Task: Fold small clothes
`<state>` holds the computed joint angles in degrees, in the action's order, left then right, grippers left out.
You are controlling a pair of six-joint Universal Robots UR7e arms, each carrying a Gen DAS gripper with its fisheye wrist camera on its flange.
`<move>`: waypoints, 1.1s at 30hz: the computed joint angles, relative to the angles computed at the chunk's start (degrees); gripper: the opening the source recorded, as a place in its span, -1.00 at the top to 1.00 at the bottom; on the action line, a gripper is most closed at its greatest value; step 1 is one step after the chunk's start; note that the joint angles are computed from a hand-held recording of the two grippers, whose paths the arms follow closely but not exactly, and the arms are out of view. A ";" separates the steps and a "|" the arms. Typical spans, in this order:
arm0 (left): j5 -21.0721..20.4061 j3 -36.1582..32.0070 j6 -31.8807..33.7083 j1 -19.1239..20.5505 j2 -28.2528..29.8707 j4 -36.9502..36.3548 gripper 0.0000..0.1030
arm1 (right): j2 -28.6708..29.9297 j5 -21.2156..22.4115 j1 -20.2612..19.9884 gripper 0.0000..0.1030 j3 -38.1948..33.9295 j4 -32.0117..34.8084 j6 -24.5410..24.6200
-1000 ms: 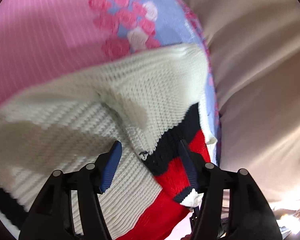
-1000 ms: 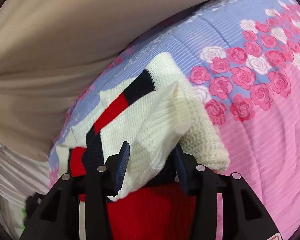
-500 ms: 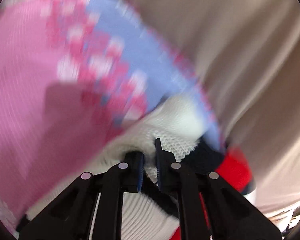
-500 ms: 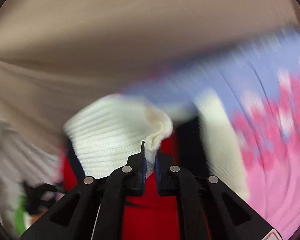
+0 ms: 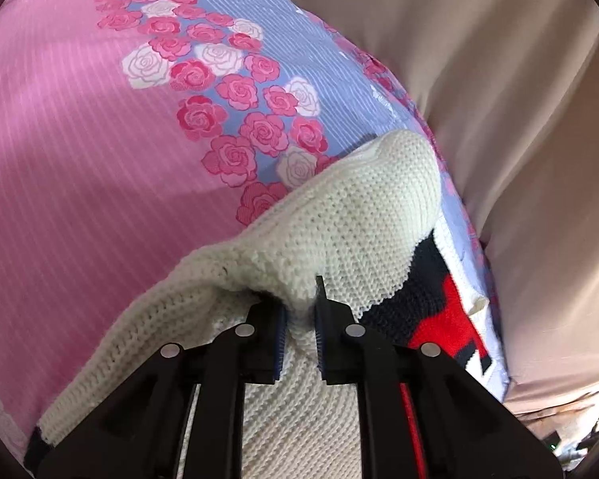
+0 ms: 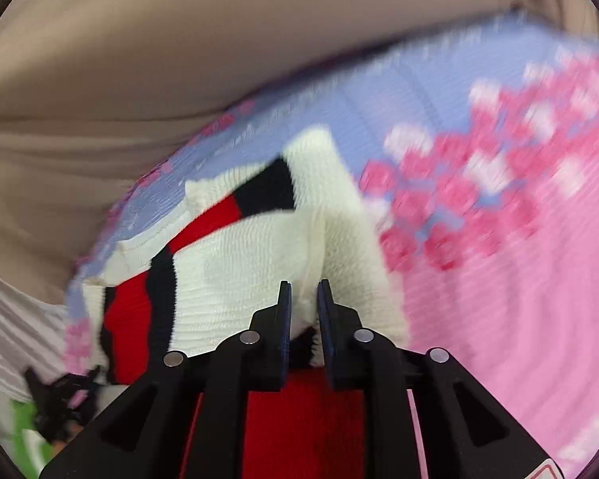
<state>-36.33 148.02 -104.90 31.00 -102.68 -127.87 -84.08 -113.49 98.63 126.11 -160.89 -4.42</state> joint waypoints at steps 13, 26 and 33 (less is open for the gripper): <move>-0.85 3.15 4.60 -1.58 -7.60 0.09 0.66 | 34.50 11.16 16.51 0.07 -23.31 11.82 -16.41; -0.43 3.12 8.79 -1.71 -12.51 5.80 0.79 | 51.79 9.19 19.17 0.89 -40.29 13.90 -15.93; -1.27 2.96 12.78 -0.57 -12.30 3.52 0.77 | 47.44 12.62 17.60 0.86 -34.00 5.95 -12.02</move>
<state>-37.60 150.97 -92.13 30.43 -114.97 -124.35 -36.64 -100.88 116.23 92.11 -154.94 -16.44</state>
